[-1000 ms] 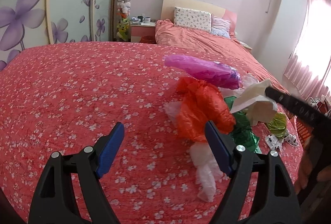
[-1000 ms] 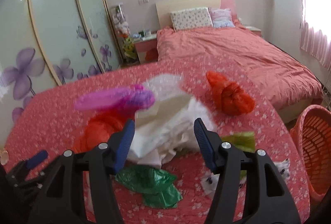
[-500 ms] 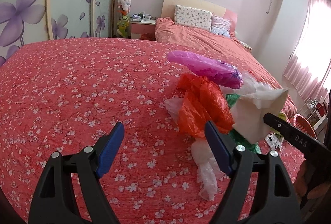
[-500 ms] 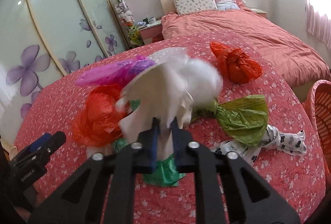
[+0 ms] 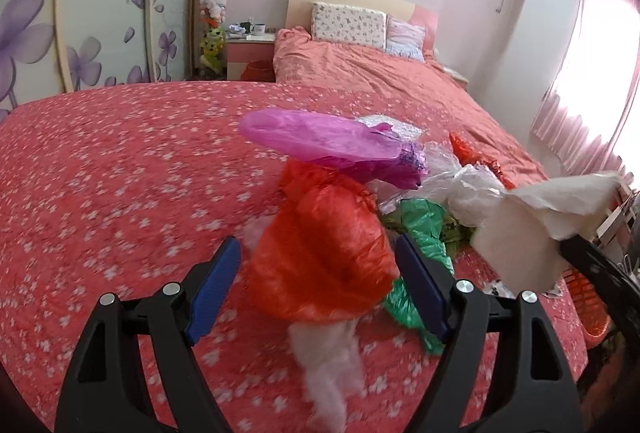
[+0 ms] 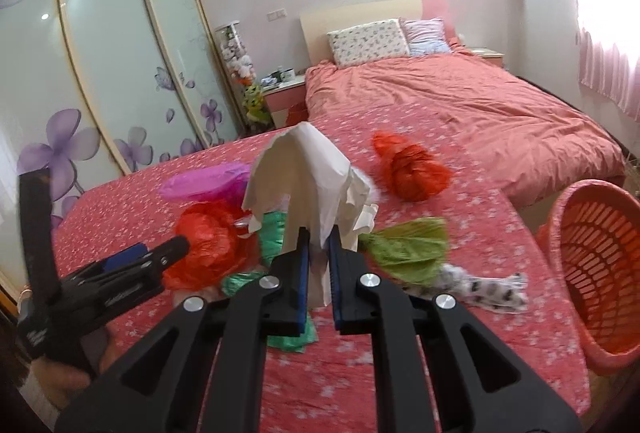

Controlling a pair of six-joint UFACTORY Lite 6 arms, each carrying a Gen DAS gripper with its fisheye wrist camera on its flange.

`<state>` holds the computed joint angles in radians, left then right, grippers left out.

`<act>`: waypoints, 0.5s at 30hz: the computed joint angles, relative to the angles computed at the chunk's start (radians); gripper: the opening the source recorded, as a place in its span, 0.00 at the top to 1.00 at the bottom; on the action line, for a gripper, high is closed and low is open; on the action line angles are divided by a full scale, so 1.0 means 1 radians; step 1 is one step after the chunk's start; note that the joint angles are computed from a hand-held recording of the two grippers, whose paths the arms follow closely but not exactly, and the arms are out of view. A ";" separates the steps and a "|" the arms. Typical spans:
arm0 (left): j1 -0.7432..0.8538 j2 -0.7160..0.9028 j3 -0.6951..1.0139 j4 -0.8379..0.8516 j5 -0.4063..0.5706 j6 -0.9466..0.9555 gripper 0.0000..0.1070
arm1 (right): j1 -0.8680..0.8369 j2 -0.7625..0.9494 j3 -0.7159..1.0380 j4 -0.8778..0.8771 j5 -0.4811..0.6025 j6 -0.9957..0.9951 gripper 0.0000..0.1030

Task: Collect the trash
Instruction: 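Grasp the white tissue bundle with the right tool and lift it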

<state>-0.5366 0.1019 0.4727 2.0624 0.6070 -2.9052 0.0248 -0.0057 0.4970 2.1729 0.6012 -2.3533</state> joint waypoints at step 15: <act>-0.003 0.102 0.109 -0.056 -0.018 0.093 0.71 | -0.182 0.075 0.029 -0.114 0.043 0.027 0.90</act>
<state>-0.5391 0.2042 0.5817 2.0060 0.5894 -2.8121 -0.1569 0.0688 0.5263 2.0584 0.6443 -2.3267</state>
